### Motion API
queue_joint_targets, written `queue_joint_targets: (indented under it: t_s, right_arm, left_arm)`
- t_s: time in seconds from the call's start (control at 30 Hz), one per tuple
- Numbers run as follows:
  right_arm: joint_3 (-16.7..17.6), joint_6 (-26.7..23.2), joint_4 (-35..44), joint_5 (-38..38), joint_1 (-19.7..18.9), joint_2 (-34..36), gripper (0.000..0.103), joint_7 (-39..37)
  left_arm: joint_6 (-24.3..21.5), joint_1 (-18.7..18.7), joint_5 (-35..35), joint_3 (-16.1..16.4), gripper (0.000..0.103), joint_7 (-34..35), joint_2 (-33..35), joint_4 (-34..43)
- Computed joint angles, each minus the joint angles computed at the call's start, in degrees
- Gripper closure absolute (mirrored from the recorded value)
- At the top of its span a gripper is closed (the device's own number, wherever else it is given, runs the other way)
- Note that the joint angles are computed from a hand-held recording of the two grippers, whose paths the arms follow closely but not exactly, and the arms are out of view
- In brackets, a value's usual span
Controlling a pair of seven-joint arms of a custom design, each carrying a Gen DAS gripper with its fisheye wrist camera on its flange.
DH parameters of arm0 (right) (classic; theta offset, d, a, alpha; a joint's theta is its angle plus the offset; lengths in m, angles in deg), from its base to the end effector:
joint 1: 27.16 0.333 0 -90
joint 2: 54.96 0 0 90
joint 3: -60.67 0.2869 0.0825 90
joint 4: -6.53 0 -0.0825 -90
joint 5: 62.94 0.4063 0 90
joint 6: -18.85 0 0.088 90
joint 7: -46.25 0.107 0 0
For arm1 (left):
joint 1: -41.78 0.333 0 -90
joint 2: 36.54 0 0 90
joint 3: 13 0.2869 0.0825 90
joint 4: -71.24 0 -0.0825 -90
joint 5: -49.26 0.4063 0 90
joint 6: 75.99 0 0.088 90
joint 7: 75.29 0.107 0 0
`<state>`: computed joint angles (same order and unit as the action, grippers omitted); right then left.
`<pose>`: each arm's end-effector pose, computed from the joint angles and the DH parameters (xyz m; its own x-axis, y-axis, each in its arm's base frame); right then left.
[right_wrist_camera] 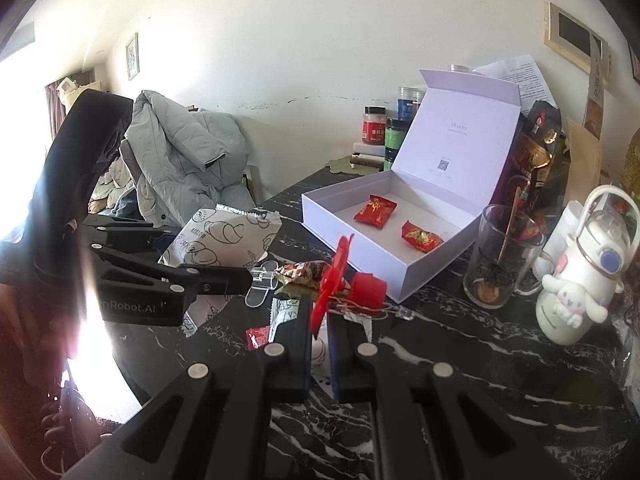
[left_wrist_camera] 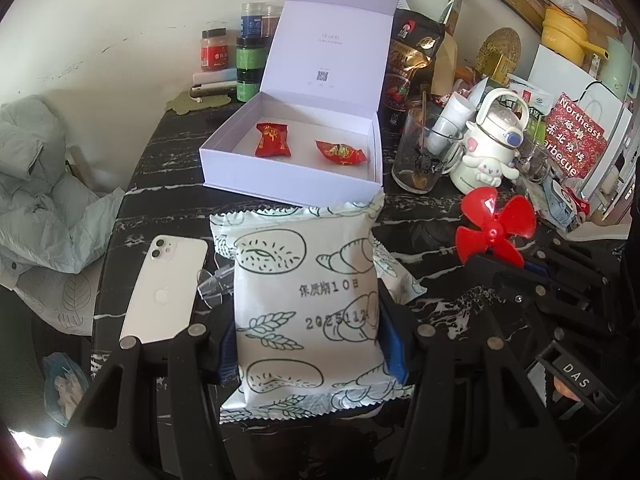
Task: Organize objects
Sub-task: 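Carry the white bag and red pinwheel in both grippers toward the white box, then bring both held items over the open white box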
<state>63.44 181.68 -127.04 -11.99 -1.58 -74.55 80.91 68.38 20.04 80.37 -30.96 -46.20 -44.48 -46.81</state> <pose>0.4735 0.2109 0.5198 0.6726 -0.7393 -0.0342 -0.4351 -0.3576 -0.8263 0.4436 -0.3828 0.5219 -0.0383 -0.9917 0.1226 -0.7465 -0.0532 -0.6633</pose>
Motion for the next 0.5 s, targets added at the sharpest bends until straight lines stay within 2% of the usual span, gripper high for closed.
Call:
queue_joint_targets:
  t_s: [0.13,0.5]
  right_arm:
    - [0.0,0.2,1.9,-0.6,-0.3,1.4,0.097,-0.2]
    - [0.2,-1.2,8.3,-1.3,-1.9,7.1,0.097,-0.5]
  left_arm:
    - [-1.4,0.3,1.7,-0.1,0.048,0.0,1.5,2.6]
    - [-1.8,0.9,2.1,0.9,0.048,3.3,5.6,7.8]
